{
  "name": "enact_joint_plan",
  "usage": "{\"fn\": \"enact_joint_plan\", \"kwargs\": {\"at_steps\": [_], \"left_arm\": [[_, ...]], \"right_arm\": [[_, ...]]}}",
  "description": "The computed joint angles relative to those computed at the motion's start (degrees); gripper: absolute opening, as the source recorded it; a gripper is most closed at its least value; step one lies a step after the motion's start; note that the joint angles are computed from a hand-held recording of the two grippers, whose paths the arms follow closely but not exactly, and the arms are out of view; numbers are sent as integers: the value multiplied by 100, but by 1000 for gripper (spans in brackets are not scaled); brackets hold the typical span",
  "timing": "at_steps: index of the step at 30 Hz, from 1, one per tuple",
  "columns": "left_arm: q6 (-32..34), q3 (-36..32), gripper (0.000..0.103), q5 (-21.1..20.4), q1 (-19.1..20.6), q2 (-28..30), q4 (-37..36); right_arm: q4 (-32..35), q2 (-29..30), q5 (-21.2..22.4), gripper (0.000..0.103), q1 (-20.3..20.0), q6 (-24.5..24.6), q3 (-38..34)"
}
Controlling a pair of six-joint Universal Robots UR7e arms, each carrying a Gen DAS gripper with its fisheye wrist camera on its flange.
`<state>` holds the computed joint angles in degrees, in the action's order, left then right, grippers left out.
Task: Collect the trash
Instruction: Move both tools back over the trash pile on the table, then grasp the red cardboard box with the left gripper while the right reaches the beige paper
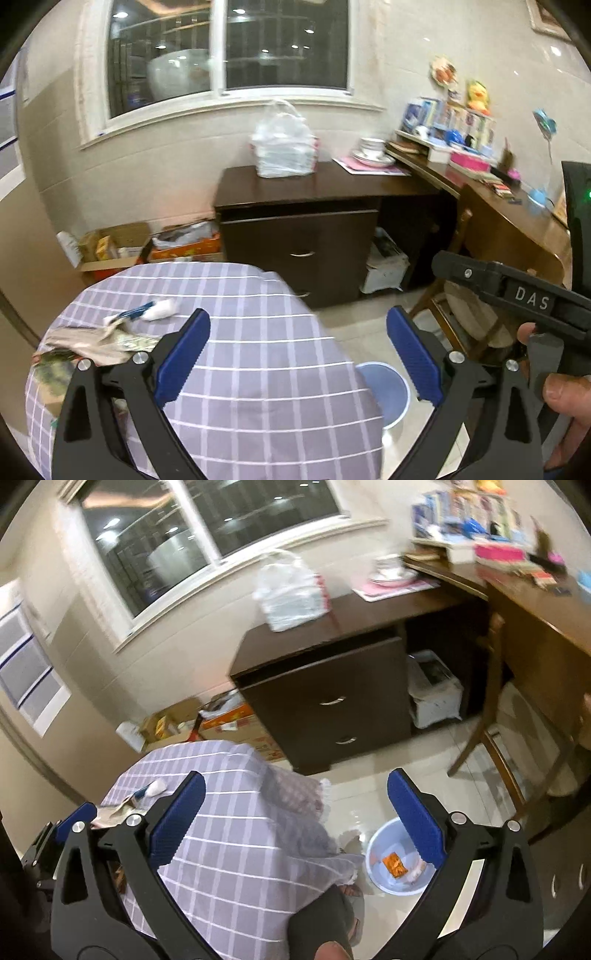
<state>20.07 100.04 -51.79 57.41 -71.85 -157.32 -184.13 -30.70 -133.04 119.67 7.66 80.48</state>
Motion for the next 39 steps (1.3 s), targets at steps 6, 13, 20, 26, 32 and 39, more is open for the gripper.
{"fn": "enact_joint_plan", "kwargs": {"at_steps": [6,13,20,26,32,39], "left_arm": [[15,137,94,219,168,-439,-136],[108,267,94,592,328,-898,-391],[161,285,94,943,561,-1186,-605],[2,98,94,1166,963,-1133,-575],[47,-394,94,1093,1339,-760,-321],[-552,-979,61,256,1751,-556,797]], "right_arm": [[599,500,138,97,255,-291,-811],[1386,1135,541,97,463,-493,-1762],[2065,1647,862,97,575,-644,-2528],[2549,1994,997,97,622,-642,-3007],[2935,2224,1087,97,614,-650,-3377],[3621,2791,1508,97,561,-904,-4541]]}}
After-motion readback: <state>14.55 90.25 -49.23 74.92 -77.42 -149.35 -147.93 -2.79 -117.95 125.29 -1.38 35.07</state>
